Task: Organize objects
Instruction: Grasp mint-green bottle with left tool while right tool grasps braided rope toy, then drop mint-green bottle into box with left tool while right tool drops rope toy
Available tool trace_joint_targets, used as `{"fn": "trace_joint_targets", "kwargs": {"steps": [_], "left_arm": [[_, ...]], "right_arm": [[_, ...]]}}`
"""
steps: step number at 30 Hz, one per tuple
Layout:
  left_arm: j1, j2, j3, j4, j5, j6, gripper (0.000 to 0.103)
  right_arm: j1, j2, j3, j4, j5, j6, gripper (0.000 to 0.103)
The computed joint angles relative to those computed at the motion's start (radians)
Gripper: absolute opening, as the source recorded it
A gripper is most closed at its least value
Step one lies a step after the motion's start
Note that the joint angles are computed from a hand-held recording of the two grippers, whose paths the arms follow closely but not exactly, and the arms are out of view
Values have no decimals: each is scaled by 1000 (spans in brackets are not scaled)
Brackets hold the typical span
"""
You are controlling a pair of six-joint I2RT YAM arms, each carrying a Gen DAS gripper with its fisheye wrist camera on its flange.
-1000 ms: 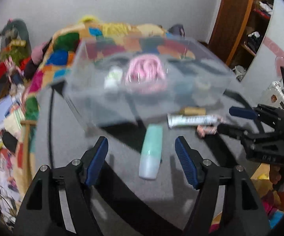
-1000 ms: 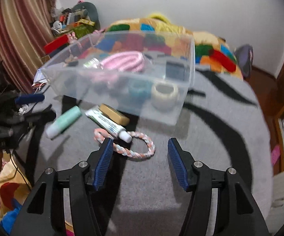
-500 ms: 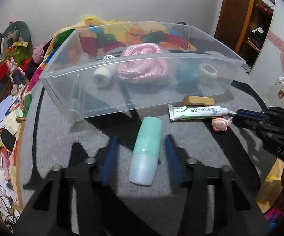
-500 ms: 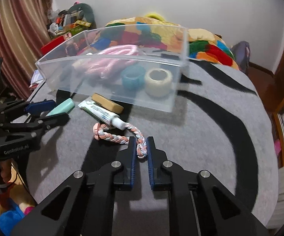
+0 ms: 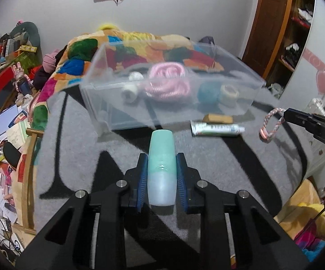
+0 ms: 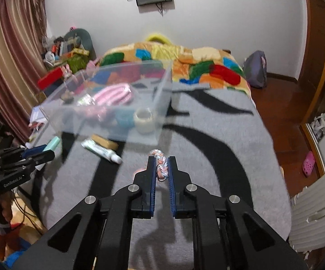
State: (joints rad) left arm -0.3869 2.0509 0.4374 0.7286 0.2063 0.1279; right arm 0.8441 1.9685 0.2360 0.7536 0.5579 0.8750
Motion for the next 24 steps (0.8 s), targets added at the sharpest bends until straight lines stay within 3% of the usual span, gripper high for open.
{"fn": "trace_joint_targets", "kwargs": {"steps": [12, 24], "left_arm": [[58, -223, 20, -105, 59, -27, 25], [43, -170, 228, -229, 47, -39, 25]], "right_arm": [[8, -279, 20, -79, 52, -158, 9], [-102, -154, 230, -80, -30, -323, 9]]}}
